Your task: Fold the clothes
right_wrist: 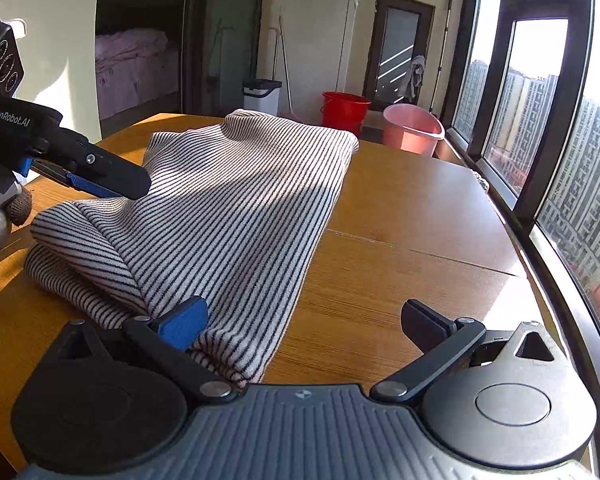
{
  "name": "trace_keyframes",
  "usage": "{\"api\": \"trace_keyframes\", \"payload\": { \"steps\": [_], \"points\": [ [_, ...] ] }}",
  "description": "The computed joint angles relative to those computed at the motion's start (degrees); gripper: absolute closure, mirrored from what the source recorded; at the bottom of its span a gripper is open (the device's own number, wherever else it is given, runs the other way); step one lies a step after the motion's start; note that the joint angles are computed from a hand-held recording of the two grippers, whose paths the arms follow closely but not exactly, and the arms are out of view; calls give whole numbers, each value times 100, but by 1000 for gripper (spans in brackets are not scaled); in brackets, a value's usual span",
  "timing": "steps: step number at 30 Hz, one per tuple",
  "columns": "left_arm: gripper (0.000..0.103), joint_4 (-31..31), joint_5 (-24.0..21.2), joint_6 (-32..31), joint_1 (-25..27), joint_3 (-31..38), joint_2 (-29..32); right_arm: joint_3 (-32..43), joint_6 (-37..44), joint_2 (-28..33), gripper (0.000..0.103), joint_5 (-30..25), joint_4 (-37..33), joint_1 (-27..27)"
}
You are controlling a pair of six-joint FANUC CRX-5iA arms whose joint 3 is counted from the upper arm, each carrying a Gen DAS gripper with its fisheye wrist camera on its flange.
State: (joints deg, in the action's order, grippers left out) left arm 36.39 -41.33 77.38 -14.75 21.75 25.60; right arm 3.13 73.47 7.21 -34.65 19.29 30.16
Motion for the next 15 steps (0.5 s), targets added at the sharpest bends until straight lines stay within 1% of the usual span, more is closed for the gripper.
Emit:
{"api": "trace_keyframes", "payload": {
  "steps": [3,6,7,9,10,11,12,15],
  "points": [
    [2,-397,-84,117,-31,91,-67,320,230,85,0,-213,-547,-110],
    [2,-874,35,399,-60,-30,-301,369,120,23,0,-128,-801,-194],
    [2,-831,77,404,-48,-134,-372,400,258,-16,0,-8,-1069,-246],
    [2,-715,123,430,-20,-319,-496,513,832,-101,0,245,-1918,-365],
    [2,-995,10,636,-35,-217,-481,536,975,-105,0,362,-2118,-378],
    [2,-1425,-182,950,-73,-17,-435,551,926,-49,0,442,-2018,-332],
    [2,-1828,-384,1235,-120,181,-385,531,668,38,0,451,-1619,-243],
    [1,-2419,-553,1501,-256,341,-382,741,305,430,0,-145,-688,-31]
  ]
}}
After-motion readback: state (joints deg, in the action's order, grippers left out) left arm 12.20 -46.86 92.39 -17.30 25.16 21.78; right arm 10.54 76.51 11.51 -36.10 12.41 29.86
